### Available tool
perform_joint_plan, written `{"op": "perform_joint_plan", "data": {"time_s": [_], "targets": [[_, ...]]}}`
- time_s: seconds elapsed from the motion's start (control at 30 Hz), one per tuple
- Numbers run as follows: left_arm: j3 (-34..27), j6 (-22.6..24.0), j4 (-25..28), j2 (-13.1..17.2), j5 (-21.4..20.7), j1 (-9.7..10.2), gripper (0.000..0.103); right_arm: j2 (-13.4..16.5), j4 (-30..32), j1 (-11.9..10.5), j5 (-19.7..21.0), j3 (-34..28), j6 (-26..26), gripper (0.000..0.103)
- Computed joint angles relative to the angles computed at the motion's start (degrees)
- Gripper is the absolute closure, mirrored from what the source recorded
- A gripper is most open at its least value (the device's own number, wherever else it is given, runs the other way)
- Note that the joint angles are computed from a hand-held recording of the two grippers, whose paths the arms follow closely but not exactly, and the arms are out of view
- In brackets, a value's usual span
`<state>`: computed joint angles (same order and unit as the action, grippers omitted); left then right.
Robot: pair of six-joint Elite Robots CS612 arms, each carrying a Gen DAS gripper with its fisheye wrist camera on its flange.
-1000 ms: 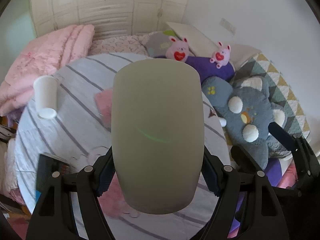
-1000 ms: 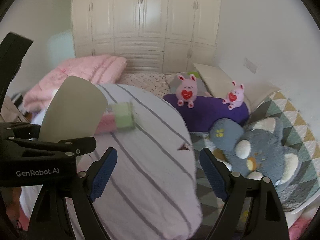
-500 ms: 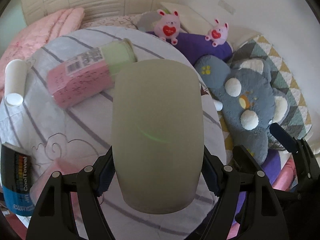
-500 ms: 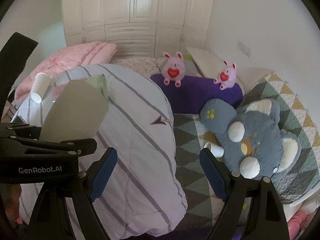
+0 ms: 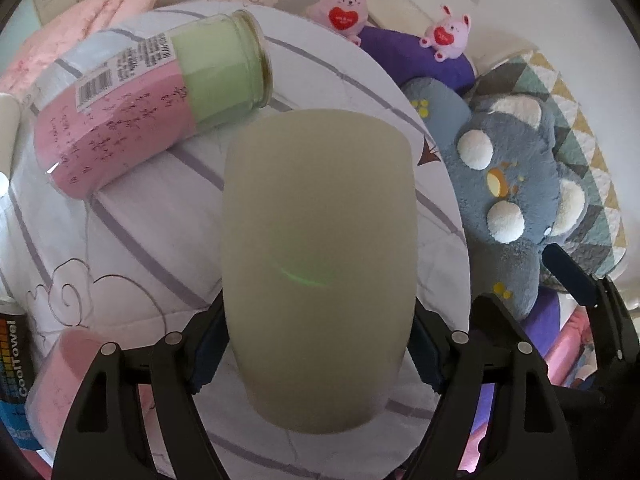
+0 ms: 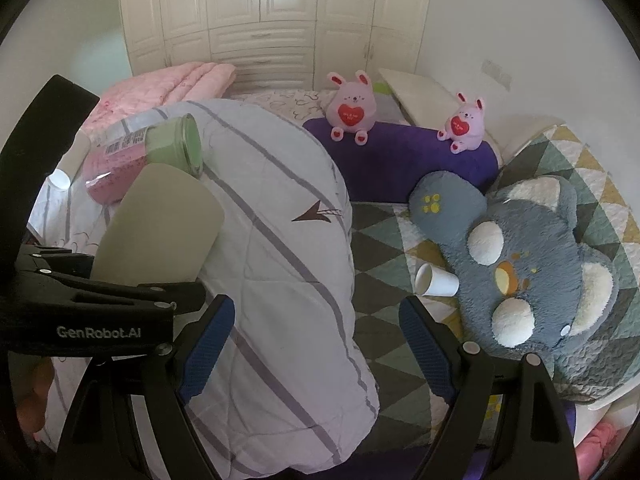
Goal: Flip cup upright
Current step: 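Rotate the right gripper to turn the green cup opening upward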
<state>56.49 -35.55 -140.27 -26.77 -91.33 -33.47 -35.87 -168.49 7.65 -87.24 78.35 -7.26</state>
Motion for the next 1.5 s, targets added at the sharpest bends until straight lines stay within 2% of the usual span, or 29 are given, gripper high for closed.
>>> {"op": "perform_joint_plan", "data": {"time_s": [0.1, 0.2, 0.37, 0.5, 0.6, 0.7, 0.83, 1.0, 1.07, 1.27, 1.5], "targets": [[1.92, 0.84, -1.58, -1.25, 0.37, 0.01, 0.024, -0.38, 0.1, 0.16, 0.37, 0.24, 0.02, 0.017], [5.07, 1.68, -4.08, -3.3, 1.4, -0.11, 0.017, -1.04, -0.19, 0.38, 0.99, 0.88, -0.56, 0.017], [12.02, 1.55, -10.16, -7.65, 3.2, 0.01, 0.011, -2.24, -0.94, 0.97, 1.55, 2.14, -1.93, 0.018], [17.84, 0.94, -16.96, -10.84, 4.48, 0.4, 0.009, -3.15, -1.11, 1.53, 2.45, 3.01, -2.38, 0.018], [22.46, 0.76, -21.91, -13.17, 10.21, 0.11, 0.007, -3.47, -0.38, 1.63, 3.96, 3.03, -0.66, 0.018], [25.45, 1.04, -23.64, -14.69, 14.93, -0.18, 0.003, -3.42, 2.71, 1.97, 4.3, 1.69, 2.0, 0.018], [26.98, 0.81, -25.17, -15.16, 15.35, 0.14, 0.001, -2.7, 8.05, 1.98, 7.94, -1.21, 6.09, 0.018], [26.59, 1.32, -24.64, -14.72, 16.94, 0.06, 0.001, -0.46, 16.16, 1.94, 14.26, -6.56, 10.28, 0.018], [26.13, 1.81, -24.81, -14.35, 16.86, 0.16, 0.001, 0.25, 18.75, 2.05, 15.1, -8.2, 11.06, 0.018], [24.31, 3.2, -22.57, -13.3, 17.7, 0.14, 0.001, 2.6, 25.16, 2.69, 14.18, -13.32, 11.67, 0.018], [23.05, 4.28, -21.83, -12.35, 16.71, 0.51, 0.001, 4.82, 30.34, 2.89, 13.16, -18.04, 11.8, 0.018]]}}
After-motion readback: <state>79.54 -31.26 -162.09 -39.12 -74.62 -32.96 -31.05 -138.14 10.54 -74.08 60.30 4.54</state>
